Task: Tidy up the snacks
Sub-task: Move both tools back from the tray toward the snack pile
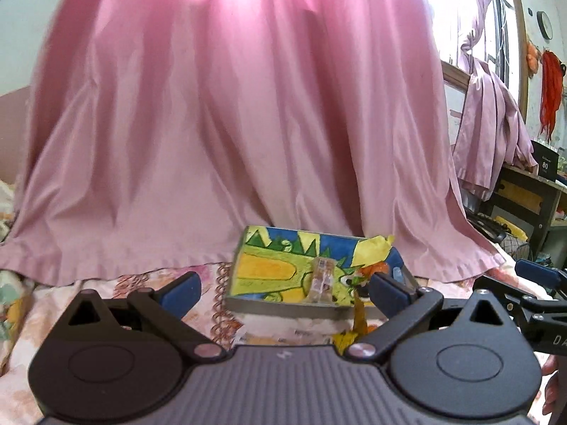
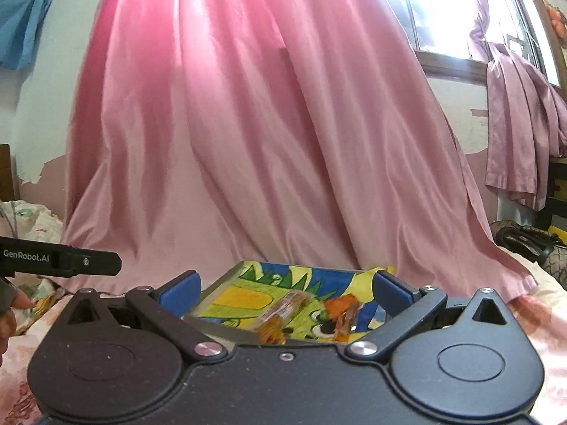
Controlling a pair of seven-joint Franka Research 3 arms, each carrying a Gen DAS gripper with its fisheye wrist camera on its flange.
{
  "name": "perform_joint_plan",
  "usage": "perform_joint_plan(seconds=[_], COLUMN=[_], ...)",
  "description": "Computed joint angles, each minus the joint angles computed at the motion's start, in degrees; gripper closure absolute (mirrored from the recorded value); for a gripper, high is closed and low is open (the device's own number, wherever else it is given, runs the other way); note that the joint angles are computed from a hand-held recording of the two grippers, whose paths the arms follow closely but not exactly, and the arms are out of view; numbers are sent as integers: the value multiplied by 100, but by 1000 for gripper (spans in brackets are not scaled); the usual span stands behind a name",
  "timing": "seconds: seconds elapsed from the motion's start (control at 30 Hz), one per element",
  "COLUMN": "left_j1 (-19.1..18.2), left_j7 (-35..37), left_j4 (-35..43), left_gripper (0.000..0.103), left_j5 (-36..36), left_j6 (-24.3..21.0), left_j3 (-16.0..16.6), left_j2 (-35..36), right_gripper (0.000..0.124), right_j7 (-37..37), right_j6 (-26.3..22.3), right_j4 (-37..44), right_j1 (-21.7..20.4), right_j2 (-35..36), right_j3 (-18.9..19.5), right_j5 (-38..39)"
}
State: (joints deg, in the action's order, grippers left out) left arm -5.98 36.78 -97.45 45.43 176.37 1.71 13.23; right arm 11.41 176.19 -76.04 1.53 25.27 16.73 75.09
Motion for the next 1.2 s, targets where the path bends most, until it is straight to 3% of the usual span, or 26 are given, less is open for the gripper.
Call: perform_joint_plan(seconds=[0.1,0.27,0.47,0.7,1.2], left_j1=[-162,12,420,625,751], left_j7=[-521,-1163,-940,-712,-245], left_j4=[-427,-1003,-1564,-2052,-2482], left_gripper=[0,0,0,0,0], left_j5=[593,1345,977,600,48], left_j6=[52,23,-96,-355,-841], left_j3=[214,56,-372,-583,-773], left_j2=[-343,-769,-1017,-1241,-1451], right_gripper=[21,21,21,21,21], right_j7=[-505,-538,-278,785,2635], right_j6=[64,47,88,227,-420], right_j4=[-494,-1211,-1800,-2339,-2772], right_j1=[-72,168,593,880,818], right_j2=[-386,-907,-1251,-1357,-1393], right_j3=[126,-149,-572,-816,-901], right_j5=[571,893,705,-358,-2070])
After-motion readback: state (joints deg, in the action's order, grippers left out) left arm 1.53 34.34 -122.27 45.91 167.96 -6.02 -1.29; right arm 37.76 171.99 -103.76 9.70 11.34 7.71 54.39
